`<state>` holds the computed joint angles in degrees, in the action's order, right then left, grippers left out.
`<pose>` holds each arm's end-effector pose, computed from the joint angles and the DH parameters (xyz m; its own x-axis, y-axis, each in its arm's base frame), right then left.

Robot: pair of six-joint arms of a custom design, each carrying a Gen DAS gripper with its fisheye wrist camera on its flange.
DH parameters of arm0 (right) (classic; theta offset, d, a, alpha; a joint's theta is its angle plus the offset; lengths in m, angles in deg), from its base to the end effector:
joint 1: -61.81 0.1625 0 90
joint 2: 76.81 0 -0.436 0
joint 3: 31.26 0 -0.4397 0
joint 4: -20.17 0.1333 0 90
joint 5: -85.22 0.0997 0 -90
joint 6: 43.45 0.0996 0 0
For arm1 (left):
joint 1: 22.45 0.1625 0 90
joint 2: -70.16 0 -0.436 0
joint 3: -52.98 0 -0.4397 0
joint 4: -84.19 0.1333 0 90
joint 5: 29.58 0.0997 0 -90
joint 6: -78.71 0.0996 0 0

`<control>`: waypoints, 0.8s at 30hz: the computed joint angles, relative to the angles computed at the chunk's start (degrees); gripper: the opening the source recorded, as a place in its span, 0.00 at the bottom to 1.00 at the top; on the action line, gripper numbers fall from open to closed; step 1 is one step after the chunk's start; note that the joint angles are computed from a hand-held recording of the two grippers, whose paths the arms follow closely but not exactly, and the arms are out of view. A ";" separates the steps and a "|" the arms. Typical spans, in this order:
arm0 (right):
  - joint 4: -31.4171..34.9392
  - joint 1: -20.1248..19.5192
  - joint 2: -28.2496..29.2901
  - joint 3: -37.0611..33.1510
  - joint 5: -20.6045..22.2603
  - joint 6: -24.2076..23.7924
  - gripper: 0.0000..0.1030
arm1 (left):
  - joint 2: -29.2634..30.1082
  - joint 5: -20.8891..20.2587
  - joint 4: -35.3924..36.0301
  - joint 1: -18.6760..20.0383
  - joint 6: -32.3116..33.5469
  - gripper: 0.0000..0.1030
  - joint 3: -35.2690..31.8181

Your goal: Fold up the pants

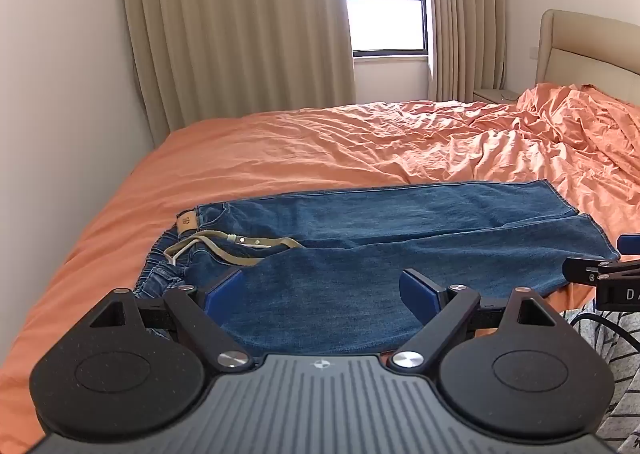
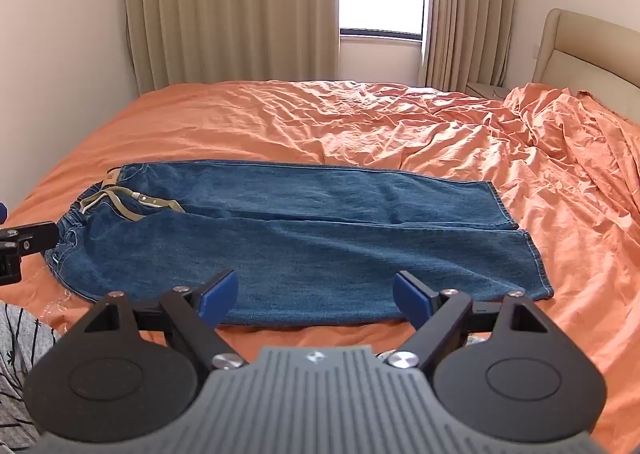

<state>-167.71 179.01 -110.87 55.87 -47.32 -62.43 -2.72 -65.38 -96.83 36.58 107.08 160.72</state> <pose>0.4005 -0.6350 0.0734 -0.7202 -0.1229 0.6828 -0.5906 0.6250 -0.5104 -0.1216 -0.6187 0.3782 -0.6102 -0.0165 -0.7921 0.6552 0.5516 -0.5162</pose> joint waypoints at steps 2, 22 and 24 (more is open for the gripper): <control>0.51 -0.13 -0.07 0.11 0.21 0.10 0.79 | -0.06 -0.01 0.35 -0.01 -0.16 0.99 0.00; -0.11 -0.27 -0.53 0.73 0.61 -0.61 0.79 | -1.49 -0.36 2.79 -0.20 -2.32 0.99 0.70; 0.13 -0.16 -0.72 0.85 0.66 -0.22 0.79 | -1.95 -0.28 3.35 -0.37 -2.49 0.99 0.92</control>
